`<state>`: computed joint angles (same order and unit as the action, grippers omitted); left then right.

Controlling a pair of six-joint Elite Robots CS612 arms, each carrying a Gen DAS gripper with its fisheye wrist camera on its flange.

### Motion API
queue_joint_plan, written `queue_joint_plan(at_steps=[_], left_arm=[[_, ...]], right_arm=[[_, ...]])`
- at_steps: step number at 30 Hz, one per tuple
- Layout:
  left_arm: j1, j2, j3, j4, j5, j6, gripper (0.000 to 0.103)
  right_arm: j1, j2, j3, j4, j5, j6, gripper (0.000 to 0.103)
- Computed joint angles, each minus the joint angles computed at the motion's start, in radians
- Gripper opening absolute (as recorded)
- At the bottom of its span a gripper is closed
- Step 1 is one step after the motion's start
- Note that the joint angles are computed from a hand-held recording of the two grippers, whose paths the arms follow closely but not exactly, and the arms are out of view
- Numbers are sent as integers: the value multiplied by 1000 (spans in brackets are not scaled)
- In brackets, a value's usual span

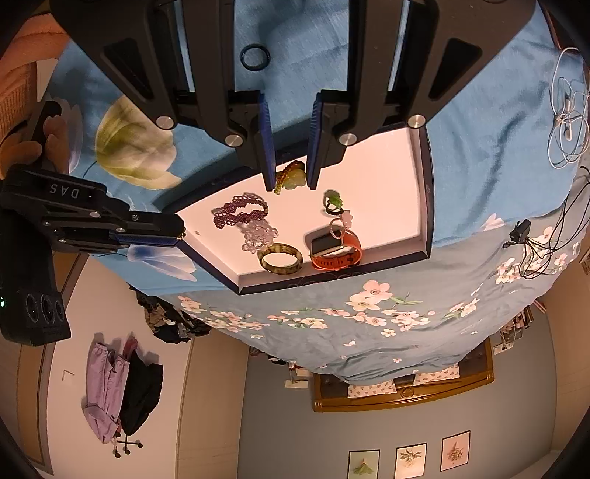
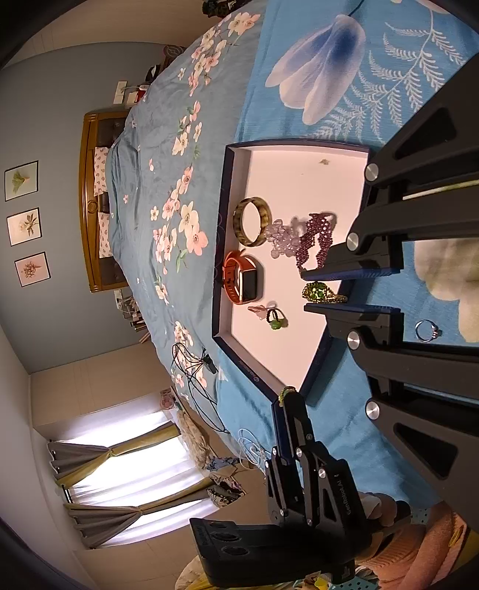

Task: Organize jewelry
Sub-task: 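Carry the amber ring toward the tray with left tool while right tool carries the gold ring, then lower and release the amber ring in the tray with left tool while right tool releases the gold ring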

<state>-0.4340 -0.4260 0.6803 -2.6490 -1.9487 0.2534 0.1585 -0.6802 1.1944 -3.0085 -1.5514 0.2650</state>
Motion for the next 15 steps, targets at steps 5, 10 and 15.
queue_joint_plan(at_steps=[5, 10, 15], left_arm=[[-1, 15, -29, 15, 2, -7, 17], [-2, 31, -59, 31, 10, -11, 17], [-3, 48, -91, 47, 14, -15, 17]], right_arm=[[-1, 5, -11, 8, -4, -4, 10], [-3, 8, -17, 15, 3, 1, 10], [-7, 17, -35, 30, 5, 1, 10]])
